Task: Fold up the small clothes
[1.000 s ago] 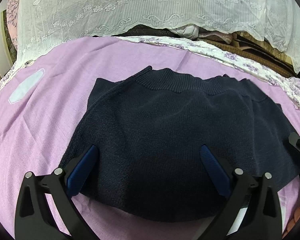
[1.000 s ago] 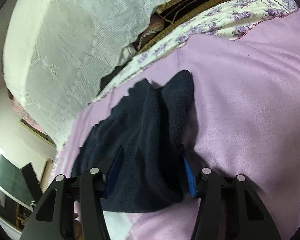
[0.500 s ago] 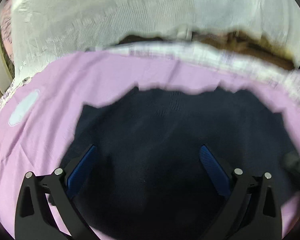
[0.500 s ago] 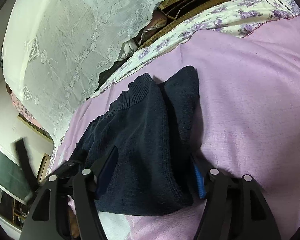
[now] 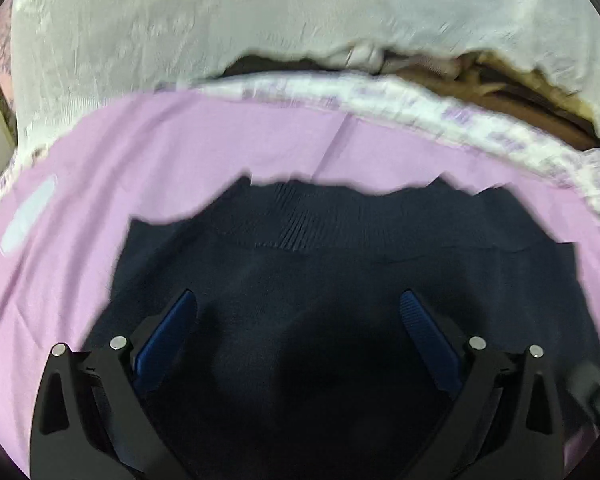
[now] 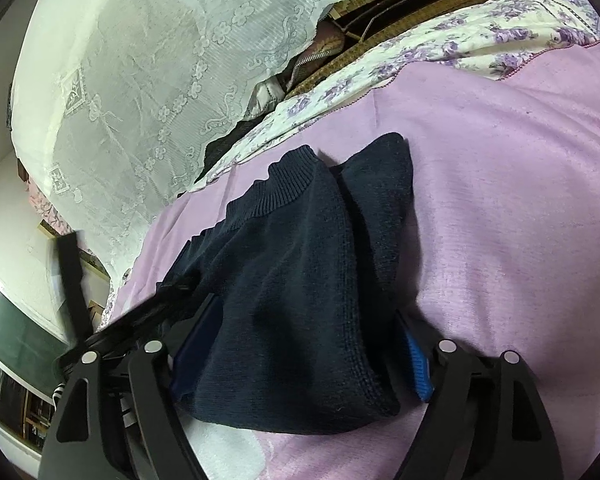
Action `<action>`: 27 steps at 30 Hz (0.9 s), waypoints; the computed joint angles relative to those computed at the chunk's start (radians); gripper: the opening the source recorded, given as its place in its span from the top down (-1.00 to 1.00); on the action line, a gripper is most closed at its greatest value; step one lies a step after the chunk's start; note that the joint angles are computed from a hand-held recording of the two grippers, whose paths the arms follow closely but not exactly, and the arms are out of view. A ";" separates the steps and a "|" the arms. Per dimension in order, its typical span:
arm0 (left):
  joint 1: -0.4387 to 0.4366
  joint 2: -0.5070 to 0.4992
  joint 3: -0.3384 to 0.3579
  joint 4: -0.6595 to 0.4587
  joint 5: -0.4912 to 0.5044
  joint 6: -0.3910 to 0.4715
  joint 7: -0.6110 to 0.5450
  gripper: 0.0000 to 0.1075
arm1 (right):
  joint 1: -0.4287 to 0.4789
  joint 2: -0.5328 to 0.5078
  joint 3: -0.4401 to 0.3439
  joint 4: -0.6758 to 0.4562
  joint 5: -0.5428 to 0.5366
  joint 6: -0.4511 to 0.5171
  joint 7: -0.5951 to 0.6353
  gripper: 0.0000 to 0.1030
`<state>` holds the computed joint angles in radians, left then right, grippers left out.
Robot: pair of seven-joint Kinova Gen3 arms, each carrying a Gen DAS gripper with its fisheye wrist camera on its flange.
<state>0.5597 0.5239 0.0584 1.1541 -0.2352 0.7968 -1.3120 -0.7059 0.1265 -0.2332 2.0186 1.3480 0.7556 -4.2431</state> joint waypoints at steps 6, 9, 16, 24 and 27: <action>-0.030 -0.040 0.007 0.077 0.039 -0.075 -0.021 -0.83 | -0.001 0.001 0.001 -0.002 0.007 -0.003 0.006 -0.69; -0.155 -0.109 0.104 0.182 0.161 -0.148 -0.128 -0.83 | -0.002 -0.005 0.001 0.020 0.056 0.000 -0.073 -0.69; -0.087 -0.194 0.022 0.314 0.093 -0.222 -0.094 -0.83 | 0.012 -0.020 -0.013 0.048 0.089 -0.001 -0.150 -0.56; -0.007 -0.201 -0.008 0.307 -0.061 -0.191 0.031 -0.83 | 0.044 -0.022 -0.005 0.047 0.115 -0.056 -0.139 -0.80; -0.050 -0.217 0.063 0.308 -0.004 -0.182 -0.037 -0.83 | 0.069 -0.024 0.002 0.040 0.125 -0.103 -0.105 -0.93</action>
